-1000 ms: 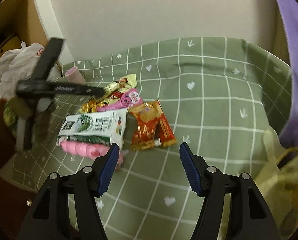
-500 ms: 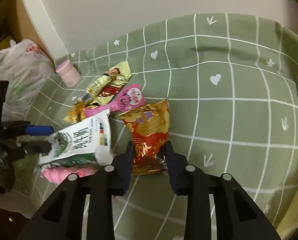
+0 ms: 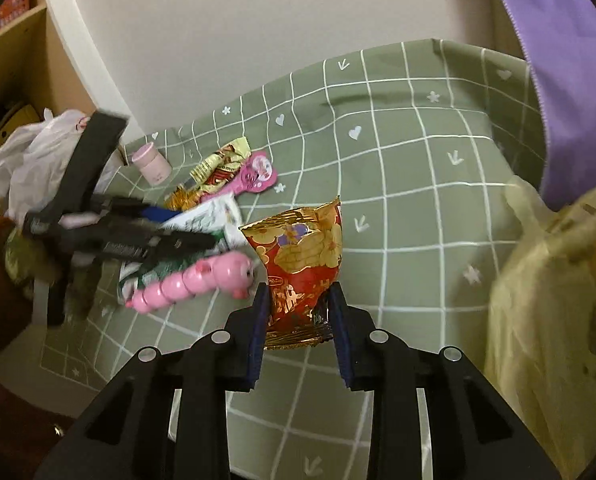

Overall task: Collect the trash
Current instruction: 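Grasp the white milk carton with the left gripper while the right grasps the red-gold wrapper, then carry the carton and wrapper over the trash bag and open both grippers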

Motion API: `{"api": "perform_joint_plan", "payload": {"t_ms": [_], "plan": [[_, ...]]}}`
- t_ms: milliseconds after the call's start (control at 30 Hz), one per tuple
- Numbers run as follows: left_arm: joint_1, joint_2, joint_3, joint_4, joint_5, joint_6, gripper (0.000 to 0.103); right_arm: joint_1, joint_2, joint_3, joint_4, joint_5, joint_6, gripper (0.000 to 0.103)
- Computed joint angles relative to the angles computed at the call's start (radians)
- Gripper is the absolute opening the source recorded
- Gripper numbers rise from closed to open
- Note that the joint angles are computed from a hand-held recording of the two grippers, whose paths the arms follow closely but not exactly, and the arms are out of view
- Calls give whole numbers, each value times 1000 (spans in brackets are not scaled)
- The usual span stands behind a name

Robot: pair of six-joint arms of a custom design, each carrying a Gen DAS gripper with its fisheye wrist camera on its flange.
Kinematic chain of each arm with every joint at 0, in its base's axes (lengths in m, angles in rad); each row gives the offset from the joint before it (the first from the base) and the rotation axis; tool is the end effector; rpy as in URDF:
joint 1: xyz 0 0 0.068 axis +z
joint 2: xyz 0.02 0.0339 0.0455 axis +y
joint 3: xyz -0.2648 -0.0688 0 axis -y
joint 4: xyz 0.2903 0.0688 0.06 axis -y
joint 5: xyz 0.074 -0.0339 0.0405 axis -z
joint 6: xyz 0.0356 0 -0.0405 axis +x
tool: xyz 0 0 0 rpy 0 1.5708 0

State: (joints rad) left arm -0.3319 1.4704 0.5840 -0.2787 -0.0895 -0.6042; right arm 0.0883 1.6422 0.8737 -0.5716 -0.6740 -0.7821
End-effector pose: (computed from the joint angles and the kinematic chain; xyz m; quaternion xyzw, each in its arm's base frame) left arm 0.2532 -0.0839 0.0894 -0.1417 0.9682 -0.0517 0.1994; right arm 0.3094 0.0497 0.1199 -0.4297 0.8340 0.2720 0.2138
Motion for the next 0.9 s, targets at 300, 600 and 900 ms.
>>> {"api": "perform_joint_plan", "payload": {"t_ms": [300, 600, 900], "plan": [[6, 148, 152, -67, -2, 26, 63, -78, -55, -26, -22, -2, -43, 29], [-66, -159, 34, -12, -121, -120, 53, -144, -122, -10, -39, -27, -41, 29], [-169, -358, 27, -51, -311, -153, 51, -191, -220, 7, -56, -46, -28, 29]]}}
